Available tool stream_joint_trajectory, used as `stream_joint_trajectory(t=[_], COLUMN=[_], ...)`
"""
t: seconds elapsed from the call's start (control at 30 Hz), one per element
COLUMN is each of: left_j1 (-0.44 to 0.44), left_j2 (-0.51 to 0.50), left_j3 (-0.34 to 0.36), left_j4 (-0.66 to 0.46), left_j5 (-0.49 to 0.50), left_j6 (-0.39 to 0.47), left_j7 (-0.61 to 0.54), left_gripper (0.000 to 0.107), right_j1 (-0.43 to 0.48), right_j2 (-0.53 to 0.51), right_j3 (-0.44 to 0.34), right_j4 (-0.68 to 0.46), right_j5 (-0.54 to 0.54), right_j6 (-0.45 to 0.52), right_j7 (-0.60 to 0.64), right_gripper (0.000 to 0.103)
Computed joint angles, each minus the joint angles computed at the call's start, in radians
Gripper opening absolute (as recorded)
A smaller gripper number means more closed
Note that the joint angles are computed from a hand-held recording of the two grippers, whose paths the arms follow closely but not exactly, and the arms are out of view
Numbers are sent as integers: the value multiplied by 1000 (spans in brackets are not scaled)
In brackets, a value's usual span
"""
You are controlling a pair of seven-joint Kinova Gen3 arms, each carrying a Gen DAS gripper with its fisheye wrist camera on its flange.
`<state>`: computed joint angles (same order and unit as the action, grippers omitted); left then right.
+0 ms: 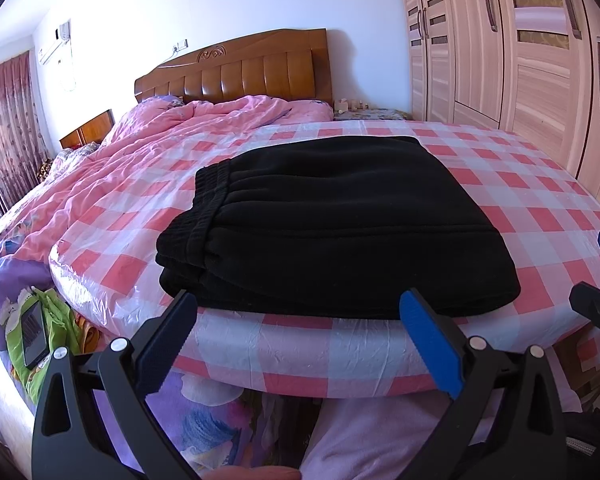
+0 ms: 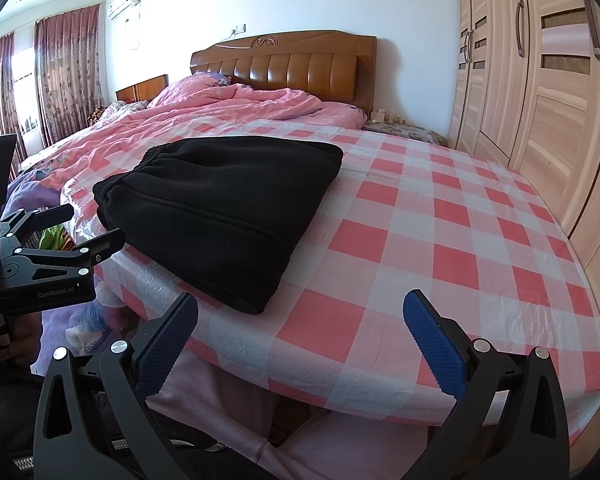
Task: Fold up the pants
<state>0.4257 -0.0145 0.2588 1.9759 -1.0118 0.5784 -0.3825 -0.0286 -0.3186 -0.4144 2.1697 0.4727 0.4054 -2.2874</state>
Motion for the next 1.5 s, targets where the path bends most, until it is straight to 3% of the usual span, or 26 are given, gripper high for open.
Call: stream_joint_trajectory(t=[1.27,1.5], left_j1=[-2,-4], left_j2=[-6,11], left_j3=[0,-11], left_j4=[12,-16], left_j5=[2,61], left_j6=[7,10], left_j7=[25,-21], left_gripper=[101,101], right_j1=[2,-1], right_j2=[-4,-2], right_j3=[-12,-7], right_j4=[2,1], right_j5=[-3,-4], right_j6=[4,5], right_j7=[-7,-4], right_gripper=[99,99])
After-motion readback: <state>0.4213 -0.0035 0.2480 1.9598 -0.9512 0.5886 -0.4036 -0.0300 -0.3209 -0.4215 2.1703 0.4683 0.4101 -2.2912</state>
